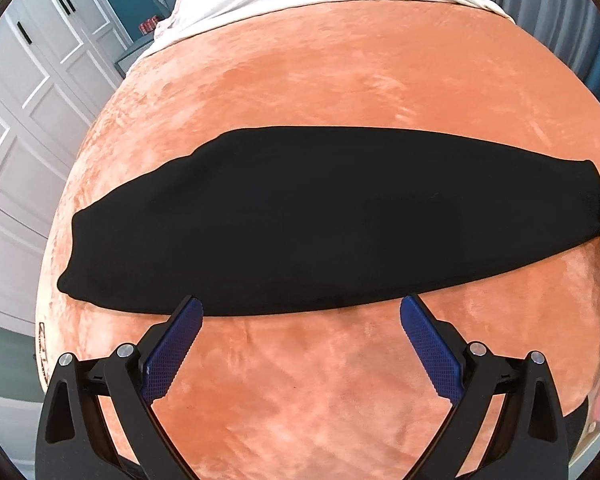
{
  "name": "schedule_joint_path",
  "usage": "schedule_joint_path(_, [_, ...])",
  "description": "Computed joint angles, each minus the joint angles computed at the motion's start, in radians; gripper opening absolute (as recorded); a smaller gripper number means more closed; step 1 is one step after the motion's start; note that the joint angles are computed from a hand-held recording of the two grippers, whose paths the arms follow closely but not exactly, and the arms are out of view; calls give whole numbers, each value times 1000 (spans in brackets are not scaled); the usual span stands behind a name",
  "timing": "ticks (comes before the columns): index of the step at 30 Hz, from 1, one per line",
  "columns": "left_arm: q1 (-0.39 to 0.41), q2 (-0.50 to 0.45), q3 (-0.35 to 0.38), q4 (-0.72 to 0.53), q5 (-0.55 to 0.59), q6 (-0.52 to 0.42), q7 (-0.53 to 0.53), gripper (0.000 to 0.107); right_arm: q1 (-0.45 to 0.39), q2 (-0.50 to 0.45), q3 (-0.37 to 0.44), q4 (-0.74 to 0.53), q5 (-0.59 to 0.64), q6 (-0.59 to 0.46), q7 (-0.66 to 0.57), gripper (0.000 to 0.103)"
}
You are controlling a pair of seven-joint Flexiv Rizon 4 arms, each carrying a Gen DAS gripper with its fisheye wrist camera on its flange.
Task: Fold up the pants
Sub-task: 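Grasp the end of the folded pants with the right gripper while the left gripper grasps the other end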
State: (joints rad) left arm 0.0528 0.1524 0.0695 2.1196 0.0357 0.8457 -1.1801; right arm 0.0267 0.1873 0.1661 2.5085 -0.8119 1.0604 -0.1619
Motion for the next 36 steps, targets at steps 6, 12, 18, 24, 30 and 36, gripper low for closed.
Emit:
schedule_joint_path(6, [17,-4,15,-1,-12,-1,-5,98,-37,79,15,24,42,14,158,77])
schedule_joint_path(12, [66,9,51,18,21,-3,7,98,-45,-6,-27,66,192,328,151,17])
schedule_joint_path(18, [146,17,119,37,-27,-3,94,98,-4,-39,53,-92,164,358,193,16])
schedule_joint_path(24, [249,3,192,28,-131,-10,208,98,215,-277,83,-436,153,355,93,16])
schedule_joint_path(30, [362,-53,243,-21,-239,-44,286,98,422,-624,158,-866,315,139,-201,17])
schedule_joint_path(36, [444,-121,256,-63,-309,-44,312,98,560,-849,164,-1119,418,-88,-325,27])
